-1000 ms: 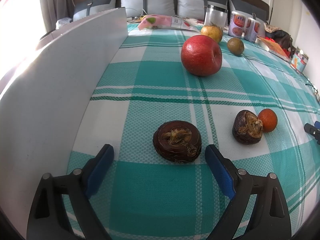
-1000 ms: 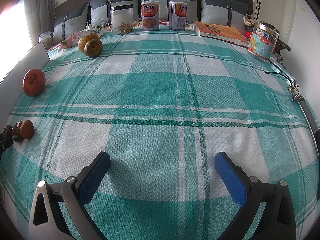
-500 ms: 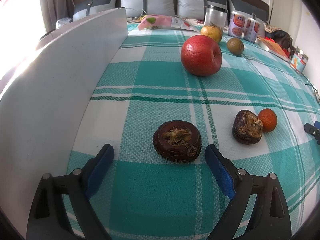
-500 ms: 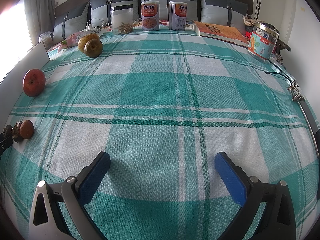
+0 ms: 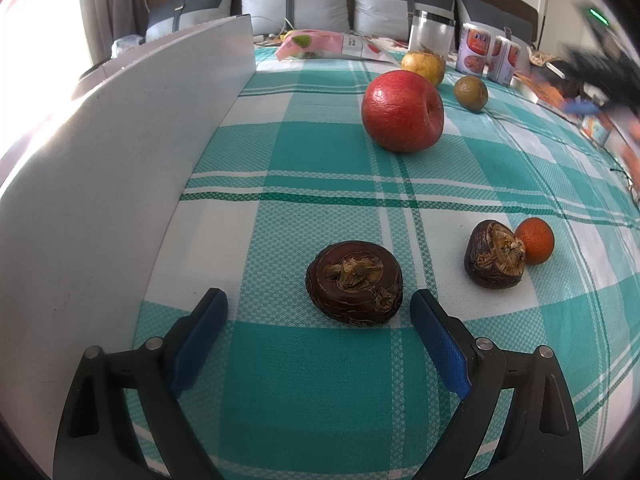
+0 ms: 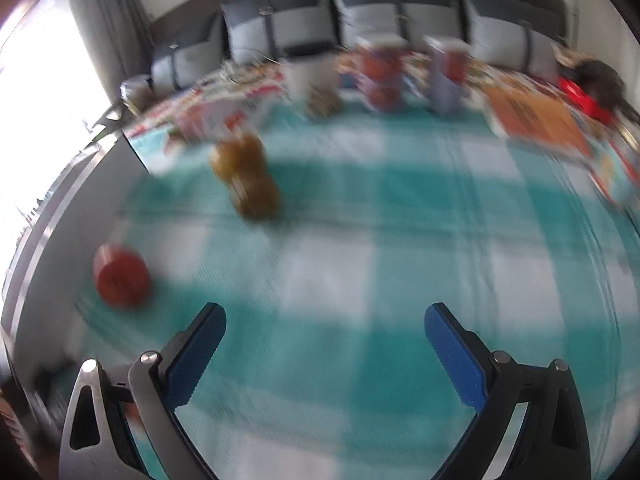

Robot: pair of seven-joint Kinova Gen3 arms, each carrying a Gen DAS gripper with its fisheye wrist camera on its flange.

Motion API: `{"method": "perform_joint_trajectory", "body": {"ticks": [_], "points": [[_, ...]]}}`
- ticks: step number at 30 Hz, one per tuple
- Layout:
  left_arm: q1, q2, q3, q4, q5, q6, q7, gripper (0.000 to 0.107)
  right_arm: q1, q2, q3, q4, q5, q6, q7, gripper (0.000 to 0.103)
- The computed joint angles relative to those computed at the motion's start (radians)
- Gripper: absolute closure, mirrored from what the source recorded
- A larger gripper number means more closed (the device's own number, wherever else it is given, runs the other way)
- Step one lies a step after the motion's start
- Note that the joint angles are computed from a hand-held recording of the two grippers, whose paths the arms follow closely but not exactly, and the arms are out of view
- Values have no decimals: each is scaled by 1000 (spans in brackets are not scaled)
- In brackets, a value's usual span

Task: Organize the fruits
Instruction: 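Grasp the brown round fruit with the right gripper while the left closes on the dried fruit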

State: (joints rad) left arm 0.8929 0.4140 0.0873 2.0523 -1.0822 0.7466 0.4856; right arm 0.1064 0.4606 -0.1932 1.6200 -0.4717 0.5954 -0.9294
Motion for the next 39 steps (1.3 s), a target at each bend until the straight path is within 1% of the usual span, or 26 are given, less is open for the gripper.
{"method": "perform_joint_trajectory", "body": {"ticks": [2, 4, 6, 7, 8, 9, 10, 11, 13, 15, 18, 20, 24, 28, 29, 32, 33, 34, 35, 37, 38, 39], "points": [[-1, 1, 0, -1, 0, 0, -2, 14, -93, 52, 45, -93, 38, 42, -81, 4], [-1, 0, 0, -1, 0, -1, -1, 14, -185, 110, 87, -185, 113, 67, -163, 4], [-2, 0, 0, -1, 0, -1, -1, 14, -278, 163, 155, -276, 188, 131, -244, 4], [-1, 0, 0, -1, 0, 0, -1, 14, -318, 189, 182, -312, 227, 153, -285, 4], [-1, 0, 0, 0, 0, 0, -1, 14, -339, 207, 195, -334, 254, 171, -309, 4], [-2, 0, 0, 0, 0, -1, -2, 14, -349, 223, 195, -351, 288, 188, -331, 15], [-2, 0, 0, 0, 0, -1, -1, 14, -361, 232, 204, -358, 305, 200, -339, 46], [-2, 0, 0, 0, 0, -1, -1, 14, -374, 233, 221, -351, 306, 201, -335, 54], [-2, 0, 0, 0, 0, 0, -1, 14, -359, 205, 224, -290, 260, 154, -295, 55], [-2, 0, 1, 0, 0, 0, -1, 14, -313, 163, 201, -197, 190, 82, -216, 55], [-2, 0, 1, 0, 0, 0, -1, 14, -174, 92, 92, -58, 102, 3, -94, 55], [-1, 0, 1, 0, 0, 1, 0, 14, -82, 41, 35, 34, 40, -20, -13, 55], [-2, 0, 1, 0, -1, 0, 0, 13, 104, -42, -89, 220, -32, -91, 150, 55], [-2, 0, 1, 1, -1, 0, 0, 13, 289, -104, -211, 405, -183, -204, 312, 55], [-2, 0, 1, 1, -2, 0, 0, 13, 335, -118, -251, 443, -218, -235, 353, 55], [-2, 0, 1, 1, -1, 0, 0, 13, 472, -137, -373, 513, -312, -280, 475, 55], [0, -1, 1, 3, -2, 1, 2, 13, 497, -136, -403, 530, -346, -299, 516, 55], [-1, -1, 1, 2, -3, -1, 2, 13, 504, -139, -414, 543, -382, -316, 556, 55], [-2, -1, 1, 1, -3, -1, 1, 13, 495, -144, -406, 551, -414, -326, 590, 55], [-1, -1, 1, 3, -4, -1, 3, 13, 439, -156, -341, 558, -480, -318, 653, 55], [-2, -1, 1, 2, -3, -1, 2, 13, 421, -160, -321, 560, -492, -317, 664, 55], [-2, -1, 1, 2, -3, -1, 2, 13, 418, -163, -319, 561, -487, -317, 659, 54]]}}
